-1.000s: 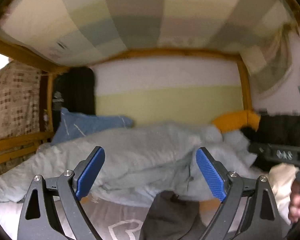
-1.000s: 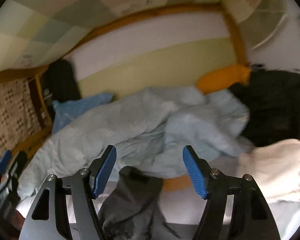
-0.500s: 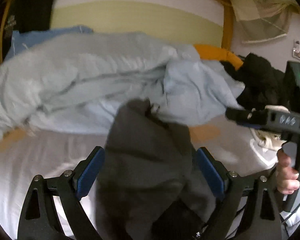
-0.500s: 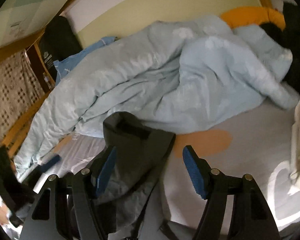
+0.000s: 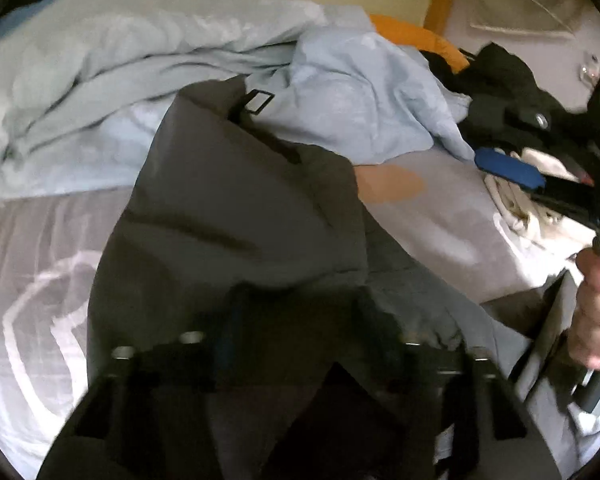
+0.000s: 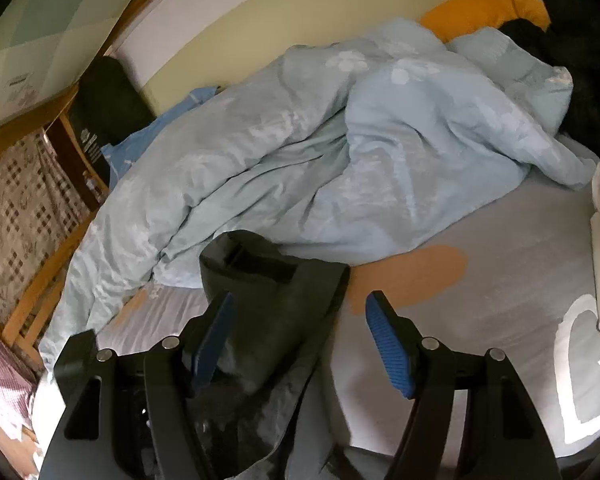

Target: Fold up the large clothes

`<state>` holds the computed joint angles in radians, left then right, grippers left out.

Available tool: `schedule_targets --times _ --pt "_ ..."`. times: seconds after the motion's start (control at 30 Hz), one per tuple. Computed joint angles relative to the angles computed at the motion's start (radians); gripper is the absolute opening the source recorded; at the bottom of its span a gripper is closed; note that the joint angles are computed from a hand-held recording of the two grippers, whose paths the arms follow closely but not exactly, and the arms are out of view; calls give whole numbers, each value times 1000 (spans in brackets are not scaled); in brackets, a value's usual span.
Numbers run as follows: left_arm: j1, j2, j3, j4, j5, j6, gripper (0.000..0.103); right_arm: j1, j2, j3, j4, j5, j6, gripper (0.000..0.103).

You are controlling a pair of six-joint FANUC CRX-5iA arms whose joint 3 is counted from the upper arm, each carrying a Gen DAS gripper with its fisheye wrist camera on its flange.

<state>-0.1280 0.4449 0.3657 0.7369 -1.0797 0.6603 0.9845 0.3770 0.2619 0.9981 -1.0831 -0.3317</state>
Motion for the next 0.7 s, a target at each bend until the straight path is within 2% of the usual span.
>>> schedule_targets --times 0.03,0.07,0.13,0.2,0.23,0.3,0.33,0.37,0.4,0.43,0.47,0.5,0.53,0.57,0.6,0.67,0.7 --pt "0 -13 -15 2 24 5 19 2 4 8 -4 -6 11 71" --pt "-1 -43 -52 -3 90 18 11 2 10 17 -8 -10 27 71" --pt "-1 -113 -146 15 266 46 7 4 14 22 -6 -8 51 71" --pt "23 -144 -202 111 353 57 4 4 21 32 -9 -15 78 71" --pt "36 -142 -195 104 370 109 1 3 21 32 -12 -12 82 71" --pt "63 -132 -148 -22 404 280 1 -3 16 25 -32 12 89 71" --pt "74 -121 -104 -118 389 372 1 -8 14 23 -52 31 98 71" --pt "80 -123 -91 -166 394 410 1 -13 15 23 -74 49 109 71" --pt "86 -133 -109 -162 422 400 1 -17 18 29 -96 61 124 71" --pt "94 -143 -133 -106 428 355 1 -24 26 48 -149 77 172 71" --pt "100 -145 -157 2 408 266 1 -27 41 77 -192 69 215 71" --pt "104 -138 -175 133 352 148 1 -28 73 135 -251 25 281 70" --pt "101 -135 -187 212 309 62 6 -28 101 180 -279 -19 318 68" --pt "95 -137 -190 238 278 7 15 -30 127 226 -313 -59 361 63" --pt "91 -138 -182 233 246 -30 23 -32 135 242 -337 -67 380 62" --pt "67 -138 -155 151 213 -71 57 -39 135 249 -380 -59 390 56" --pt "55 -133 -140 108 206 -68 63 -42 135 249 -392 -57 393 53"
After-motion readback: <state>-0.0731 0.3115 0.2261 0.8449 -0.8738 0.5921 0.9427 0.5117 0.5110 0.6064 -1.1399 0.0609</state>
